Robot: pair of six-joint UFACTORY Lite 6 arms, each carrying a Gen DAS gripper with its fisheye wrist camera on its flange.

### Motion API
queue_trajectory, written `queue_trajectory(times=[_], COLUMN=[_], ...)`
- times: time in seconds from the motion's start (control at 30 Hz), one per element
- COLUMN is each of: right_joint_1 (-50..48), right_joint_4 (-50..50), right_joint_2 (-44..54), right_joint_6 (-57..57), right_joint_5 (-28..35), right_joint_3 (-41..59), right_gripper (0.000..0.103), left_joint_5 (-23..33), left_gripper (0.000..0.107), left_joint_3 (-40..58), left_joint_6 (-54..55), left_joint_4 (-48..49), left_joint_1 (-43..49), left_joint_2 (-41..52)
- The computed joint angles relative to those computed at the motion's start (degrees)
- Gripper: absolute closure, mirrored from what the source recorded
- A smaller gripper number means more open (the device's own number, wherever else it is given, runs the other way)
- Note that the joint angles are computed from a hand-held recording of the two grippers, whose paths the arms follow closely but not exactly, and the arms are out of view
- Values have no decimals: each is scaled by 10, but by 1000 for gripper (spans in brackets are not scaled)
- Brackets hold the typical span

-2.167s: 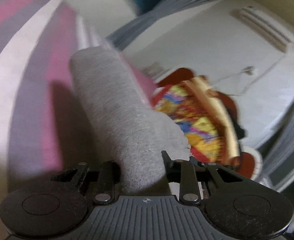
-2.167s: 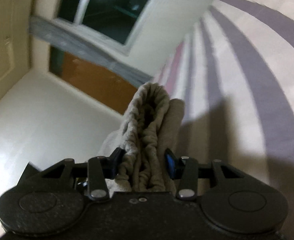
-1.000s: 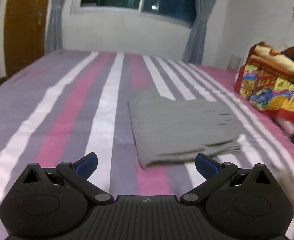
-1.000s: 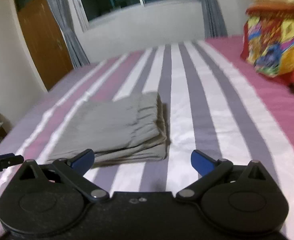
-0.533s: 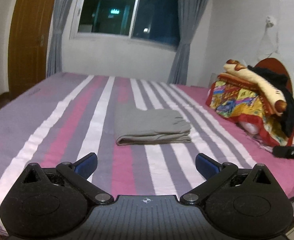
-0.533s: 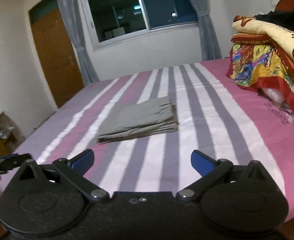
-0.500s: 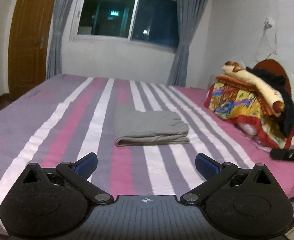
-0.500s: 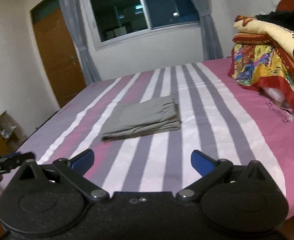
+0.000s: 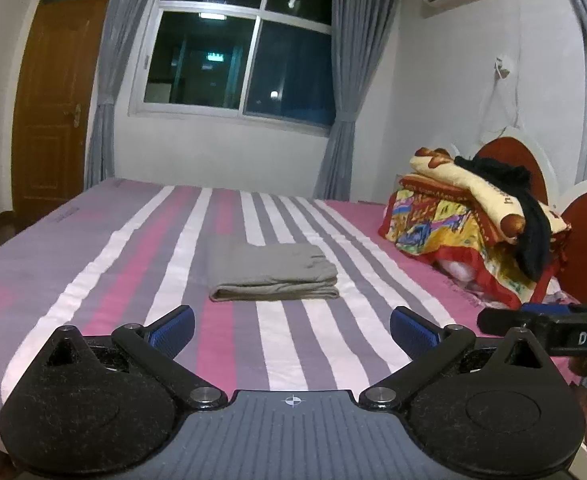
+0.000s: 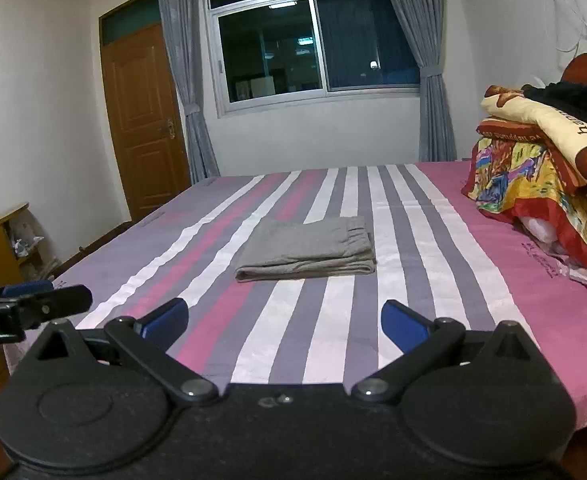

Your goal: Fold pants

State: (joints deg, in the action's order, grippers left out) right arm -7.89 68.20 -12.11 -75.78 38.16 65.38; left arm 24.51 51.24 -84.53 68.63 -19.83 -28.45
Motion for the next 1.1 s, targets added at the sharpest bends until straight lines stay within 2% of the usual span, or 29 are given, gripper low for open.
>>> queue_trajectory(times=[0.1, 0.33, 0.67, 0.87, 1.1], right_joint_1=[10, 36, 35, 34, 42], right_joint_4=[-8, -5, 3, 15, 17], right_joint_2=[-9, -12, -8, -6, -9], right_joint_6=[5, 3, -1, -6, -6], right_joint_5=[-8, -29, -28, -34, -41], right_joint_3=[-3, 0, 2, 0, -4], right_gripper=[0, 0, 0, 0, 0], left_joint_5=[21, 8, 4, 23, 19], left_gripper=[4, 4, 4, 4, 4], left_joint_3=[-4, -9, -16, -15, -14], left_joint_6=[-2, 7, -1, -20, -11], left_joint_4=[8, -3, 9, 32, 25], left_joint_1=[-11, 13, 10, -16, -14], left_joint_2=[-22, -36, -36, -36, -38])
